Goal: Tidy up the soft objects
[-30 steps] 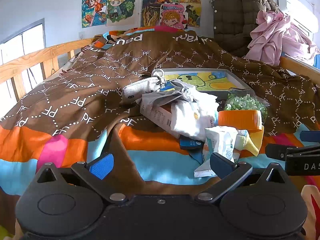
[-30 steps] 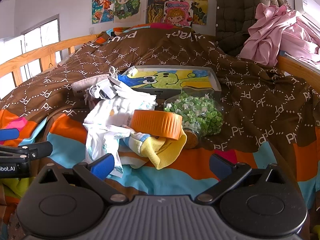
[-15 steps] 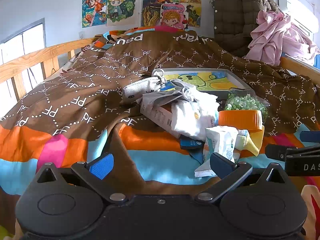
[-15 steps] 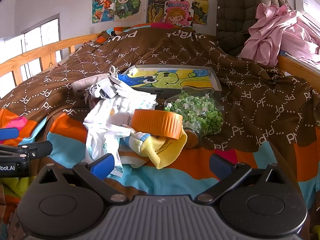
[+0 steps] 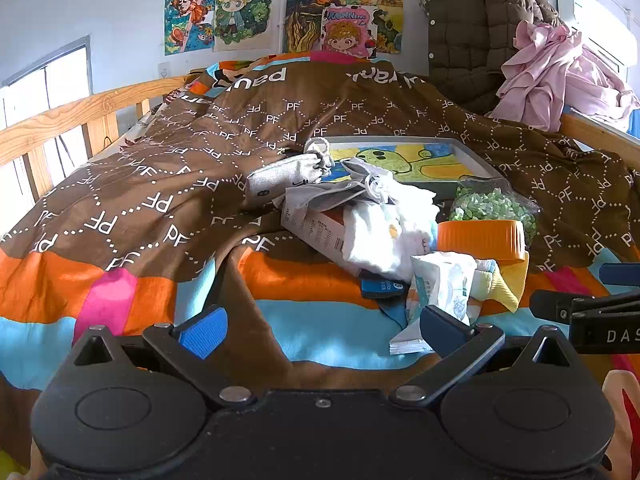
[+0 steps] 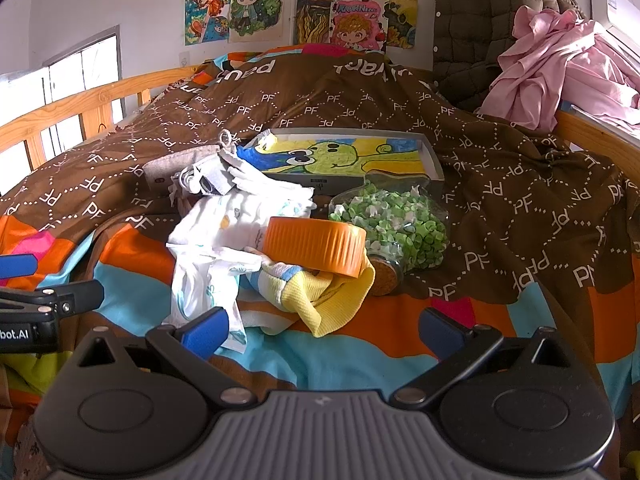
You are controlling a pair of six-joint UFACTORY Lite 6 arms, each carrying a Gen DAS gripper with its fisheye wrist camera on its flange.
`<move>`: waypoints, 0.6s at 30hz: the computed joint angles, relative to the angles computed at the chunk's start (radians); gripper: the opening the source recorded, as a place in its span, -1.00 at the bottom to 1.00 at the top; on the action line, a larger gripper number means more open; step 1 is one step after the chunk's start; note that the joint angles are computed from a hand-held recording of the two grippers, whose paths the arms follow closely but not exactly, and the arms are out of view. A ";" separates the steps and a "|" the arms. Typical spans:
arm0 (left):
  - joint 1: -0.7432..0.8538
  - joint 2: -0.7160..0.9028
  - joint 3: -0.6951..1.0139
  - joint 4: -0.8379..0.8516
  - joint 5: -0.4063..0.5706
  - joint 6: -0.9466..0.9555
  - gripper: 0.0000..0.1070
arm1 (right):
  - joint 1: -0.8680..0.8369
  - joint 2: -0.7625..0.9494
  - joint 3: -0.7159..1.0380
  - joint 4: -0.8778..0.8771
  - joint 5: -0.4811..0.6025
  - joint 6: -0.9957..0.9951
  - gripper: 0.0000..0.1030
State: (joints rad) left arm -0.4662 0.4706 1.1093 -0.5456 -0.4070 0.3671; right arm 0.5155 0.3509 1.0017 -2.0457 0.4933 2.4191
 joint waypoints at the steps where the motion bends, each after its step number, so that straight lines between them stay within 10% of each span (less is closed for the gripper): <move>1: 0.000 -0.001 0.000 -0.001 0.001 0.001 0.91 | 0.000 0.000 0.000 0.000 0.000 0.000 0.99; 18: 0.001 0.000 0.000 0.005 0.001 -0.005 0.91 | 0.000 0.002 0.012 0.023 -0.004 -0.029 0.99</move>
State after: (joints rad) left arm -0.4652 0.4705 1.1095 -0.5409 -0.4057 0.3618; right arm 0.5154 0.3529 1.0139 -2.0226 0.4889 2.3903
